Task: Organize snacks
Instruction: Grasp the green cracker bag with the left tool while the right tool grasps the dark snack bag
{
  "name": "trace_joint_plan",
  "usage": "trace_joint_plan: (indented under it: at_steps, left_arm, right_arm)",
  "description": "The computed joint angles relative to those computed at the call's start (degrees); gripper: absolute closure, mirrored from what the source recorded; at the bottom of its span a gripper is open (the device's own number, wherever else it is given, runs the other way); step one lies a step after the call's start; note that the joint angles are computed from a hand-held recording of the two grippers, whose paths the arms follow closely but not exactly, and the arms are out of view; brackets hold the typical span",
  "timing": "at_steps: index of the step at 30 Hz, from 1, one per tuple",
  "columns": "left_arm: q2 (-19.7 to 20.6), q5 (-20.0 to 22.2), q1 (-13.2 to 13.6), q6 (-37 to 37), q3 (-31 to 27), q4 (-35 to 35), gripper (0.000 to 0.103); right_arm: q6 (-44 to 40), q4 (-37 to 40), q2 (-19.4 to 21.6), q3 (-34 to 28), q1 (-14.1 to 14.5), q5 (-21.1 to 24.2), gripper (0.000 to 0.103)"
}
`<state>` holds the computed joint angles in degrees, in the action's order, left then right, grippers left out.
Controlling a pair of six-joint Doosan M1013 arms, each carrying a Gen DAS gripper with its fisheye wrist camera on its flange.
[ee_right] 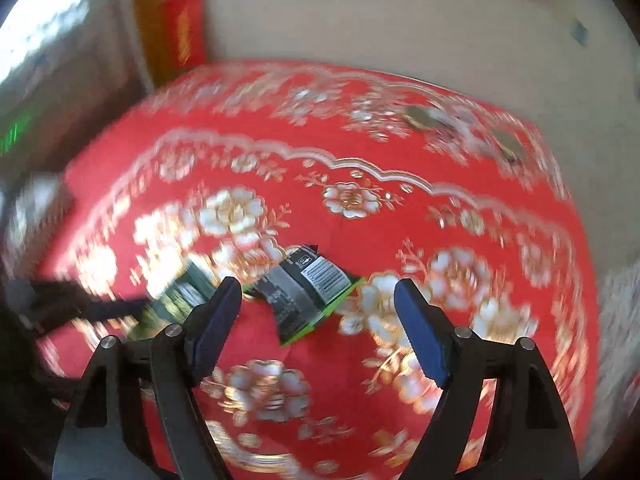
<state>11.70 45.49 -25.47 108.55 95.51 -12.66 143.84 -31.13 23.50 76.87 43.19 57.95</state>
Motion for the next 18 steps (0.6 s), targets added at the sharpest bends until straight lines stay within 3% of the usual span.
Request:
trace_joint_plan:
  at_steps: [4,11,13,18]
  left_arm:
    - [-0.21,-0.15,0.38,0.79,0.32,-0.81,0.054]
    - [-0.13,0.01,0.15,0.76,0.19,0.14,0.054]
    - [-0.05,-0.23,0.07,0.53,0.16,0.38,0.054]
    - [-0.02,-0.64,0.47,0.93,0.3,-1.08,0.056]
  right_arm:
    - [-11.94,2.85,1.42,-2.03,-0.92,2.58,0.023]
    - [-21.1,10.29,2.67,-3.18,-2.94,1.62,0.024]
    - [-20.66,10.41,3.05,-3.21,-2.95,1.54,0.041]
    - [-14.48,9.56,1.99,-1.6,-2.3,0.04,0.044]
